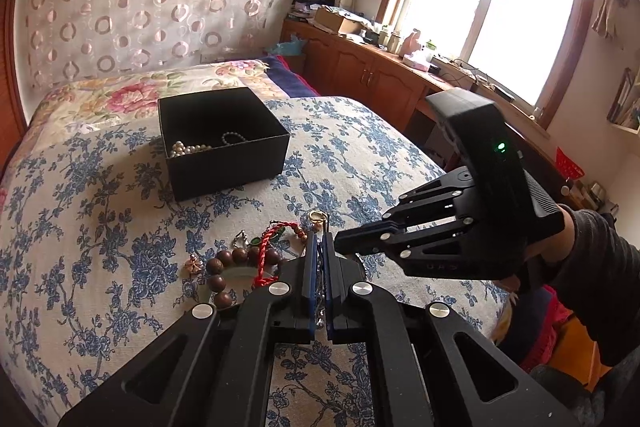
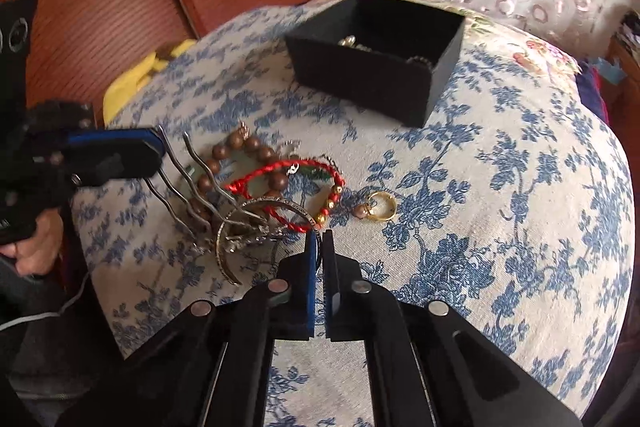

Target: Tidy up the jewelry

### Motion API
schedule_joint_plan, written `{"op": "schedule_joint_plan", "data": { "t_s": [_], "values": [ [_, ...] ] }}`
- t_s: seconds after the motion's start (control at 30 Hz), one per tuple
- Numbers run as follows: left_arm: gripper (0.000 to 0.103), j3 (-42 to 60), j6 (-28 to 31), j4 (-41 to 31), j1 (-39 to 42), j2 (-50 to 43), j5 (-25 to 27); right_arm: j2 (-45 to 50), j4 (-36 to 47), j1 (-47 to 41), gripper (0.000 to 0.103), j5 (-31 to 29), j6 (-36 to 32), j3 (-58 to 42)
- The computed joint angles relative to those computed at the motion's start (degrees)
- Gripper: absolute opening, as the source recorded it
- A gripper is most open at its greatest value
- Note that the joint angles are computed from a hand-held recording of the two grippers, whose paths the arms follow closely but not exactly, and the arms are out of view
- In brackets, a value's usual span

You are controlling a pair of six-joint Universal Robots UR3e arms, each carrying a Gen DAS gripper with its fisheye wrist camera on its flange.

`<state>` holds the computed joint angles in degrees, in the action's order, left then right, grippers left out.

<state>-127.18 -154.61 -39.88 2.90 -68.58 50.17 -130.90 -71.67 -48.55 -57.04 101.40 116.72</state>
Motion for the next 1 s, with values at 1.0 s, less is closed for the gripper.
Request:
{"op": "schedule_joint_plan", "data": {
  "t_s": [1.0],
  "values": [
    [0.001, -1.52, 1.92, -1.63, 1.43, 0.34, -3.03, -15.56, 10.68, -13.6, 0.003, 12.24, 0.7, 1.73]
  ]
}}
